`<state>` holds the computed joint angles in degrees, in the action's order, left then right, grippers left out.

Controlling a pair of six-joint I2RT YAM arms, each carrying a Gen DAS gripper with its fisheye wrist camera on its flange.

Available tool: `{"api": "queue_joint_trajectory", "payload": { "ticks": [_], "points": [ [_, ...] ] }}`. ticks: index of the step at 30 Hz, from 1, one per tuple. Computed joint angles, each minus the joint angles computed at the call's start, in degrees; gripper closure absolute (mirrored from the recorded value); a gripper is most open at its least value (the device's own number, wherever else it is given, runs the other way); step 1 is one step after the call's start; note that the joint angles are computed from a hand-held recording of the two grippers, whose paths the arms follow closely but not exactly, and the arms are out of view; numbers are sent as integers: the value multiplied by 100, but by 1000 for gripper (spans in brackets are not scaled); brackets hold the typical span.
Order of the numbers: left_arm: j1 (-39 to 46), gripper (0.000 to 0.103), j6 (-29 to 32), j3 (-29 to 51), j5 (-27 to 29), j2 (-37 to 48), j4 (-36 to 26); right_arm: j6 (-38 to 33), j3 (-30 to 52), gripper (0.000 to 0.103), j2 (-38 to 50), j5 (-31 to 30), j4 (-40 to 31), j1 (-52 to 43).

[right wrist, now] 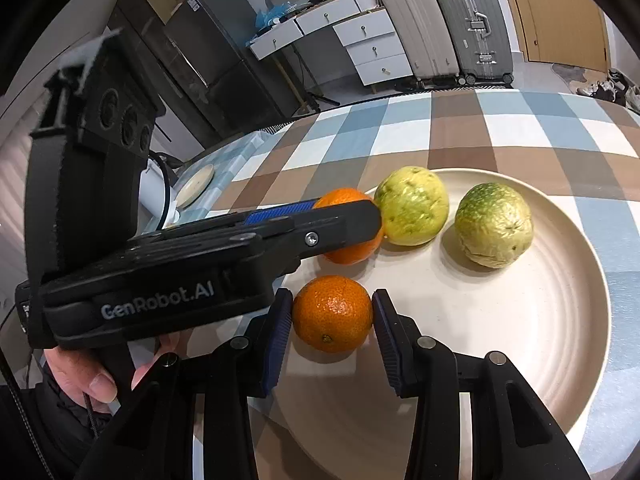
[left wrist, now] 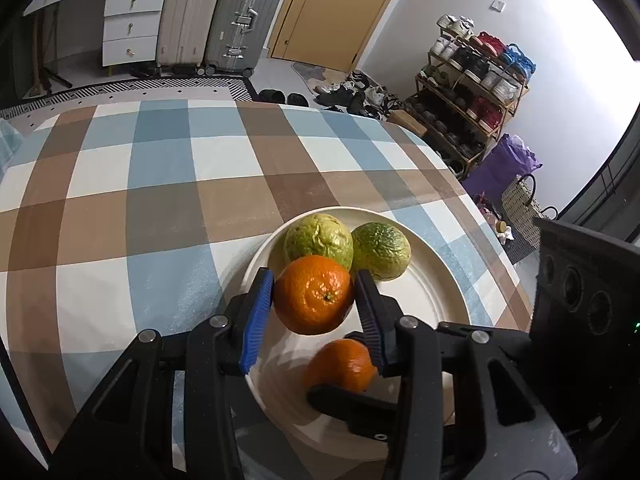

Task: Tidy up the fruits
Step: 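Carry both oranges to the cream plate and open both grippers, then withdraw both tools back toward the tomatoes and plums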

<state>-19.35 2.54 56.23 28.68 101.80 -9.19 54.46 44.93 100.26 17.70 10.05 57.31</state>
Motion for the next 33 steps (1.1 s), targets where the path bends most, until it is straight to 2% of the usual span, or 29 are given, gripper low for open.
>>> {"api": "queue_joint_trajectory", "payload": {
  "ticks": [4,6,8,10,16,19,22,25,27,29,33],
  "points": [
    [-31,64,-21,-16,11,-48,13,-74,90,60,125,-70,9,-62],
    [6,64,-62,-48,71,-138,26,-79,-13,49,32,37,127,-22],
    [21,60,-40,-63,94,-268,-46,-100,-115,34,-121,184,166,47],
    [5,59,-33,-104,27,-440,-121,-73,-227,27,-341,422,86,161],
    [100,55,-131,-405,-25,-1166,-338,394,-672,25,-1166,1092,-475,691],
    [126,48,-149,-726,-100,-1779,-449,833,-854,23,-1642,1592,-991,1121],
    [120,46,-166,-1101,-183,-2533,-613,1480,-913,15,-2123,2348,-1765,1737],
    [7,45,-242,-1406,-448,-3373,-966,2123,-745,14,-2434,3074,-2702,2448],
    [-77,40,-284,-1580,-487,-3957,-1233,2712,-380,14,-2367,3543,-3632,2927],
    [-306,26,-395,-1757,-795,-4672,-1550,3251,-52,14,-2255,3844,-4361,3347],
    [-792,22,-642,-1924,-1308,-5878,-2241,4696,710,10,-1760,4249,-5981,4103]
  ]
}}
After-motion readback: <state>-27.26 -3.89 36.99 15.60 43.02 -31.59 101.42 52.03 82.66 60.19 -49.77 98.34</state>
